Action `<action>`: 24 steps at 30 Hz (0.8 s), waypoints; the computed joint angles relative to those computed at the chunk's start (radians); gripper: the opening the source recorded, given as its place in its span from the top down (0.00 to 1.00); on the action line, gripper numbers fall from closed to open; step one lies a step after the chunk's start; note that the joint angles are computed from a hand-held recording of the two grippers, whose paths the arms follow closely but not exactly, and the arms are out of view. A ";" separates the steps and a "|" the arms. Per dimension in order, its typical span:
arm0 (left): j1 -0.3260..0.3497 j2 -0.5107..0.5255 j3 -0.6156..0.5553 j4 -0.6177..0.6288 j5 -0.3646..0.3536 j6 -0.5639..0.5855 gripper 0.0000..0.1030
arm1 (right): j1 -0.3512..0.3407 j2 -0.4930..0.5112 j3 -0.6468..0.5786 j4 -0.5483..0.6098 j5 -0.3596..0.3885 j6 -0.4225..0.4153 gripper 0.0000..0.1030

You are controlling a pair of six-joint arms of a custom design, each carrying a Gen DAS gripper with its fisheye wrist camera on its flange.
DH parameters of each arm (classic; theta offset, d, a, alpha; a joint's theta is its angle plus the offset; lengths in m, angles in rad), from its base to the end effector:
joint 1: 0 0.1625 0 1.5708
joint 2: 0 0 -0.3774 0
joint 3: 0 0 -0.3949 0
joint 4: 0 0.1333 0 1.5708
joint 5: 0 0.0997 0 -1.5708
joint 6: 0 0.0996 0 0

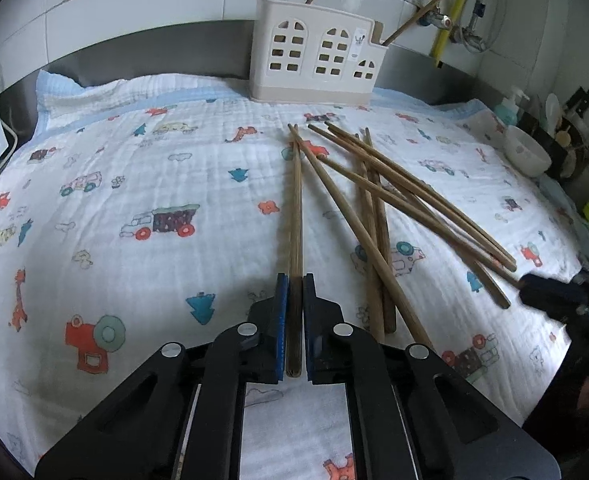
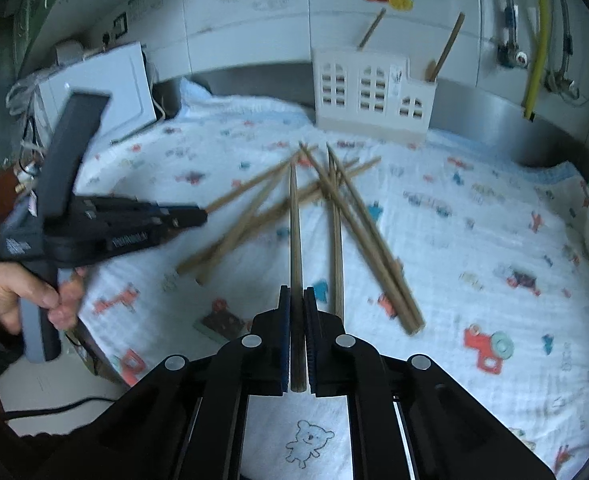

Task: Organize utensils
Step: 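Close the left tool on a chopstick while the right tool grips another, then carry both chopsticks up and release them into the white holder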

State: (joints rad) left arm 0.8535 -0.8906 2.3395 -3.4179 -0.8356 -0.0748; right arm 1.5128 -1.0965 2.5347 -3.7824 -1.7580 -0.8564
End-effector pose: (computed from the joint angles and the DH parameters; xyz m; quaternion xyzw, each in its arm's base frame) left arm -0.1160 -0.4374 0.0345 0.2214 0.8904 -0.3062 0.2538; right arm 0.0935 -0.3703 0.1064 0.3259 -0.8633 0.2987 0.2434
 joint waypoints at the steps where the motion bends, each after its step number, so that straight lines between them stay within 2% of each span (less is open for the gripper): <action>1: -0.001 -0.004 0.004 -0.004 0.000 -0.001 0.95 | 0.010 -0.021 0.004 0.004 0.010 0.008 0.94; 5: -0.016 -0.030 0.025 -0.054 -0.008 0.016 0.95 | 0.039 -0.084 0.005 0.032 0.041 0.030 0.94; 12: -0.038 -0.068 0.026 -0.144 0.005 0.105 0.95 | 0.093 -0.177 -0.049 0.148 0.080 0.084 0.94; 16: -0.042 -0.089 0.017 -0.168 -0.008 0.139 0.95 | 0.106 -0.208 -0.090 0.223 0.106 0.117 0.94; 24: -0.038 -0.119 -0.009 -0.139 -0.036 0.180 0.95 | 0.146 -0.210 -0.173 0.299 0.094 0.134 0.94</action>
State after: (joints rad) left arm 0.8154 -1.0096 2.3305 -3.5567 -0.8720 0.1054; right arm 1.6590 -1.3065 2.3622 -3.4830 -1.6643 -0.7225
